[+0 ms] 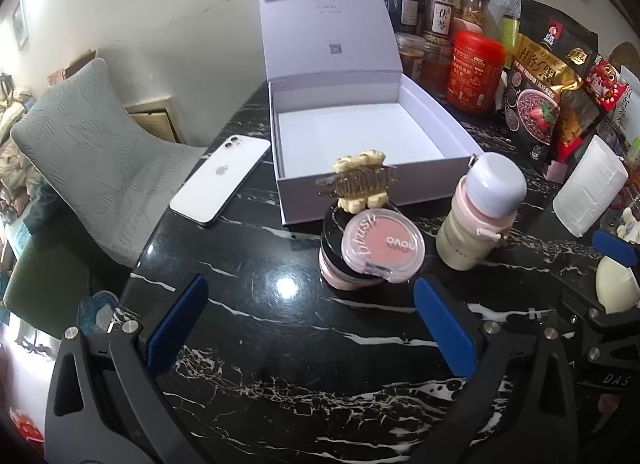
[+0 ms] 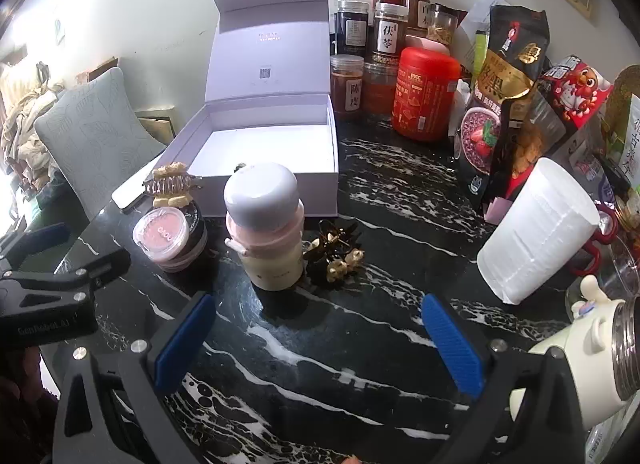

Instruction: Organize objects

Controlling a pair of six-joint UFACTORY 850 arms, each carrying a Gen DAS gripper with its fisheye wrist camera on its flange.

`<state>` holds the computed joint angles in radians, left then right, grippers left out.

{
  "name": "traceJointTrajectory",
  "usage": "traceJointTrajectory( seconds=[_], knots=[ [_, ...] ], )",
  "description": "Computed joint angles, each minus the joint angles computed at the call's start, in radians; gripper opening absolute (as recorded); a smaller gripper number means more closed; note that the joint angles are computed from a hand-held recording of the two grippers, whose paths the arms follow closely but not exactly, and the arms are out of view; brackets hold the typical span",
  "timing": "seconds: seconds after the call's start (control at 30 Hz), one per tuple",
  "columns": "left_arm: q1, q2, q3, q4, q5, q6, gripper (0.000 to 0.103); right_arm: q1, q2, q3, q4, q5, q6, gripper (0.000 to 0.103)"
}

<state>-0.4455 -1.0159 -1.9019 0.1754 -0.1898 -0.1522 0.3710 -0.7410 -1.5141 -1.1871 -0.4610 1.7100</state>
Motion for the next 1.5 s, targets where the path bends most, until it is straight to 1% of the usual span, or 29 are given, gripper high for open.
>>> traceJointTrajectory(
  seconds=[0.07, 0.13, 0.23, 0.47, 0.7, 0.83, 1.13, 1.3, 1.5],
  knots=[
    [0.003, 0.002, 0.002, -0.069, 0.004, 0.062, 0.103, 0.0, -0.001, -0.001, -0.001, -0.004, 0.001, 0.103],
    [0.003, 0.005, 0.006, -0.055, 0.01, 0.045, 0.103, 0.0, -0.002, -0.002, 0.005, -0.001, -0.005, 0.103],
    [0.002, 0.004, 0.004, 0.022, 0.007, -0.034, 0.103, 0.001, -0.001, -0.001, 0.001, -0.002, -0.004, 0.103],
    [0.008, -0.01, -0.016, -0.031, -0.018, 0.016, 0.103, 0.001, -0.003, -0.007, 0.011, -0.002, -0.018, 0.103],
    [0.016, -0.026, -0.037, -0.202, -0.05, 0.17, 0.103, 0.002, -0.009, -0.019, 0.037, 0.0, -0.052, 0.103],
    [0.014, -0.023, -0.032, -0.152, -0.044, 0.123, 0.103, 0.003, -0.01, -0.021, 0.038, -0.002, -0.056, 0.103],
    [0.017, -0.027, -0.038, -0.156, -0.053, 0.127, 0.103, 0.005, -0.012, -0.024, 0.04, -0.003, -0.059, 0.103],
    [0.021, -0.024, -0.033, -0.207, -0.047, 0.177, 0.103, 0.007, -0.014, -0.028, 0.047, -0.005, -0.073, 0.103],
    [0.023, -0.024, -0.037, -0.227, -0.055, 0.194, 0.103, 0.007, -0.011, -0.025, 0.045, -0.006, -0.074, 0.103]
  ],
)
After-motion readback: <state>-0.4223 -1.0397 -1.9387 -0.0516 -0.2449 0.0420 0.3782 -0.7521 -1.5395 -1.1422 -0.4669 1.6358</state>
